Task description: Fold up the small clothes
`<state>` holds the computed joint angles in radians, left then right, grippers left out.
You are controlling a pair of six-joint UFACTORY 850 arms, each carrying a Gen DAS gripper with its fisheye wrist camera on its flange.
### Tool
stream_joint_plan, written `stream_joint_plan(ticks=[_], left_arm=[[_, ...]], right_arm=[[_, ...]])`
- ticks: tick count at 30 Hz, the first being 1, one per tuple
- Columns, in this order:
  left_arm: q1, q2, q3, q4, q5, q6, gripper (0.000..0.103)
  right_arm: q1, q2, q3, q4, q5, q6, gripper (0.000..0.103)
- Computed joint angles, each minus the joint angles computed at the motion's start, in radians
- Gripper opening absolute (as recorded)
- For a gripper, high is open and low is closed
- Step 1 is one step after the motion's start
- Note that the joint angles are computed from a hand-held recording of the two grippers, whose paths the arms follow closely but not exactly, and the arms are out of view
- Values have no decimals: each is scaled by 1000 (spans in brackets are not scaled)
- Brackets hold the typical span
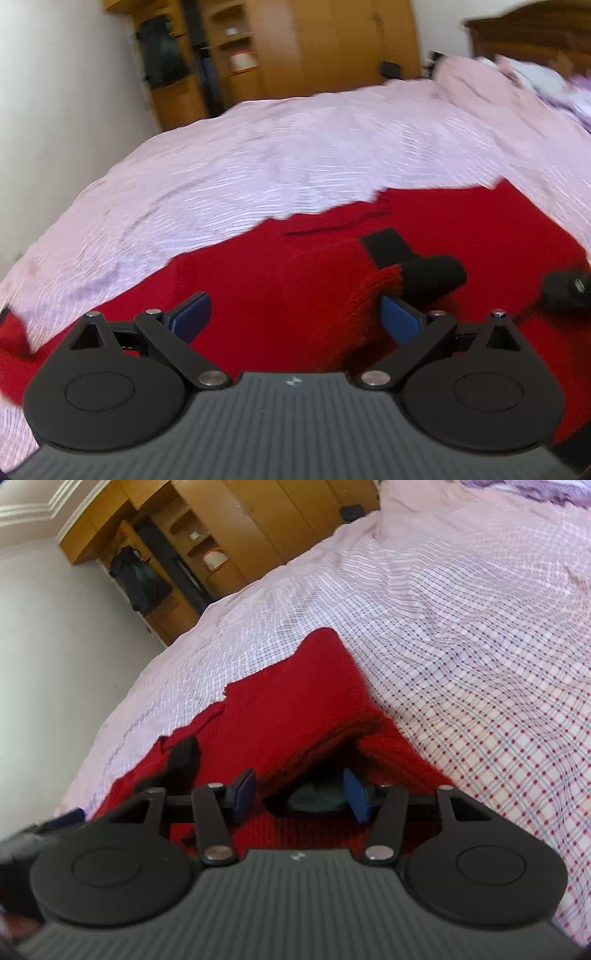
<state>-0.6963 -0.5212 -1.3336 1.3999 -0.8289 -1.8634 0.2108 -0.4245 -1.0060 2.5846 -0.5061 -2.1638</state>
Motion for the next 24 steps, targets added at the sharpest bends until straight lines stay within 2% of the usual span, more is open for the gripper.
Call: stream_joint_plan(ticks=[5,13,20,22,24], left_arm=[[28,42,61,-57,-45,-53,100],[39,167,218,-56,-33,-199,100],[62,234,312,-39,18,-277,100],[72,242,327,-3,51,-311,94],[89,248,339,37,95,-343,72]], right_arm=[[-1,-6,-1,13,-10,-31,54],[-5,-6,5,14,-27,-27,54],[-7,-3,7,10,-35,-18,55],[-10,-4,1,7,-40,-3,55],[-12,-6,-10,15,-37,6,55]])
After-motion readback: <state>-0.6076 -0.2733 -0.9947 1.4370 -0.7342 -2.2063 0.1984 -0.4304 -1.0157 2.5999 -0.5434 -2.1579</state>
